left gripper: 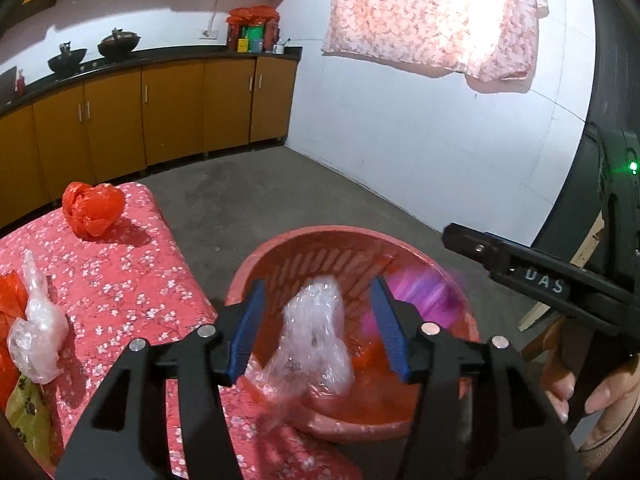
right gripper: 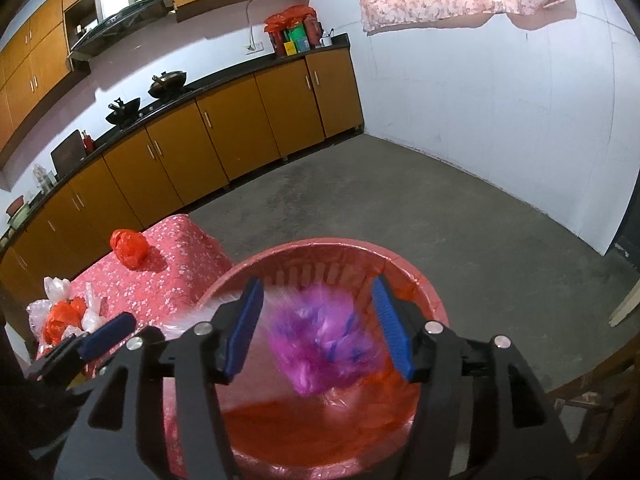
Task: Collect trash
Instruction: 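Open both tools to drop the bags into the orange basket, then grasp the orange-red bag with the left tool while the right tool grasps the clear bag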
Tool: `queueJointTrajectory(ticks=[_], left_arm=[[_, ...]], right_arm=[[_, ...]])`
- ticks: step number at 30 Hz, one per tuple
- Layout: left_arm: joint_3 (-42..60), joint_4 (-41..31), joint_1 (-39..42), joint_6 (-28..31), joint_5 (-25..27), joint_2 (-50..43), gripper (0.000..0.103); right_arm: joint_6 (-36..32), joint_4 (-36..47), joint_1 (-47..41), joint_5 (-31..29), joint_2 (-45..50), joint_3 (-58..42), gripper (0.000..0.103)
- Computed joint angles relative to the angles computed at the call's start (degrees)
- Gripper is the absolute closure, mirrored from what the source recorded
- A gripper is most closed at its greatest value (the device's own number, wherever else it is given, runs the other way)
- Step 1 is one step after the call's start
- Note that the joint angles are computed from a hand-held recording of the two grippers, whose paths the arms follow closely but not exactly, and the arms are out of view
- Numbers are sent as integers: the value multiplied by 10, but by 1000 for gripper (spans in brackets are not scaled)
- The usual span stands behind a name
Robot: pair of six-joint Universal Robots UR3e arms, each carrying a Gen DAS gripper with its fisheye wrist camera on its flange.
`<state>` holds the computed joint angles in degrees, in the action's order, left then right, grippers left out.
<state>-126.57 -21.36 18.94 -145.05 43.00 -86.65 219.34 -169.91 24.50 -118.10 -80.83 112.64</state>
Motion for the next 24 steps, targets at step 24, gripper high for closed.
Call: queueJointTrajectory(ticks=[24], left_arm=[[-107,-229,393,218,-110,263,27]], right_arm=[[-10,99,174,-144,182,-258,15]])
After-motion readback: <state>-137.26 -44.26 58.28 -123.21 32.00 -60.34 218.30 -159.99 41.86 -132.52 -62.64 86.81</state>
